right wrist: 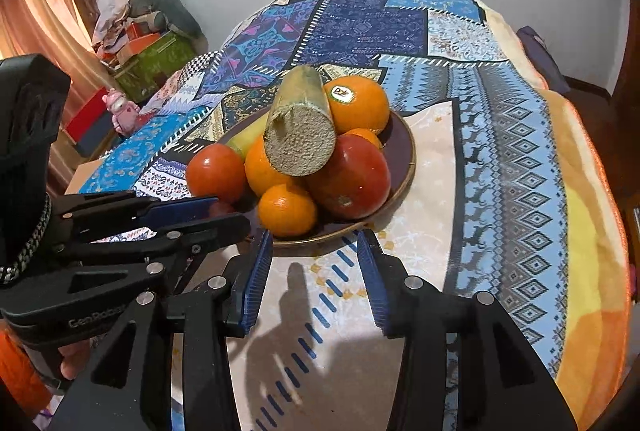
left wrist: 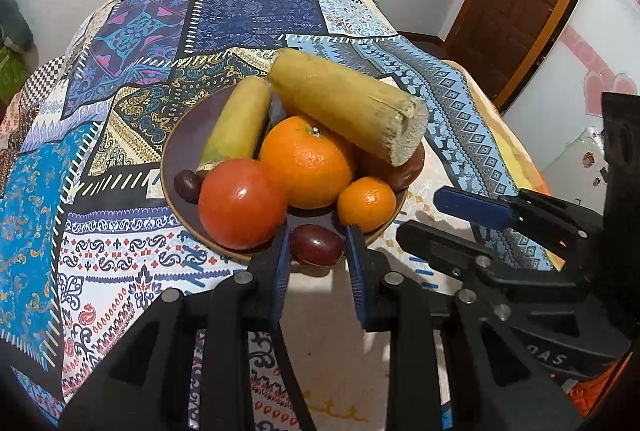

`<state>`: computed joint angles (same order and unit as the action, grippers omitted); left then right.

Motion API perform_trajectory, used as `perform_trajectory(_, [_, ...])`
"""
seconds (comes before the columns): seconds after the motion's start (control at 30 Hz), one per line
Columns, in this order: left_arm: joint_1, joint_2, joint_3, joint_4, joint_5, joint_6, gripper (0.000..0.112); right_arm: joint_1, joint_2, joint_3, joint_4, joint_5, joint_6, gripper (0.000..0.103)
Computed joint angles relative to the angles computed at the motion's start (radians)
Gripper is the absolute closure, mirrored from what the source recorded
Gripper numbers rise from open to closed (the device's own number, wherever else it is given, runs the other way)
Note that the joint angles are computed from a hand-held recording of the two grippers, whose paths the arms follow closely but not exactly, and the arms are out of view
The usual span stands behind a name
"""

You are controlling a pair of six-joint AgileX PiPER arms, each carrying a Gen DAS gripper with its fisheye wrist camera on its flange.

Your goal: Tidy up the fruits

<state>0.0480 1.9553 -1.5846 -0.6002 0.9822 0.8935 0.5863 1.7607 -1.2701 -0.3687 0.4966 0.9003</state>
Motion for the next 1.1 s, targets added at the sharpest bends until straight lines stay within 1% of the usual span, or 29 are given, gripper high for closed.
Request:
perform_trajectory(0.17, [-0.015,-0.006,0.011,0.022,-0.023,-0.009,0.081,0.002,-0.019,0.02,-0.002,-0.014,0.005,0.062])
perform_trajectory(0.37, [0.001,-0.002,-0.001,0.005,0.019,-0.016,0.067,-0.001,-0.039,0.041,-0.003,-0.026,0.017,0.062])
perform_trajectory(0.4, [0.003,-0.011,0.01,0.003,0.013,-0.013,0.065,0.001,-0.044,0.043,-0.01,-0.025,0.026,0.062])
perform_trajectory(0.47, [0.007,-0.045,0.046,-0.004,-0.018,0.008,0.065,0.004,-0.054,0.044,-0.023,-0.019,0.039,0.062])
perform_trajectory(0.53, [0.02,-0.084,0.077,-0.021,-0.031,0.032,0.065,0.015,-0.072,0.046,-0.056,-0.009,0.071,0.062])
perform_trajectory(0.6, [0.045,-0.124,0.093,-0.053,-0.019,0.057,0.065,0.033,-0.097,0.043,-0.108,0.015,0.122,0.062])
perform_trajectory(0.63, [0.062,-0.154,0.104,-0.075,-0.017,0.073,0.065,0.046,-0.113,0.042,-0.145,0.031,0.156,0.062])
perform_trajectory(0.67, [0.076,-0.178,0.111,-0.092,-0.015,0.086,0.065,0.063,-0.13,0.049,-0.221,0.034,0.224,0.062])
perform_trajectory(0.73, [0.119,-0.236,0.122,-0.141,0.004,0.116,0.065,0.102,-0.168,0.038,-0.3,0.081,0.291,0.062])
perform_trajectory(0.93, [0.27,-0.413,0.147,-0.313,0.079,0.213,0.065,0.279,-0.278,-0.018,-0.543,0.292,0.458,0.062])
perform_trajectory(1.1, [0.449,-0.549,0.164,-0.477,0.196,0.306,0.064,0.473,-0.308,-0.102,-0.72,0.501,0.539,0.062])
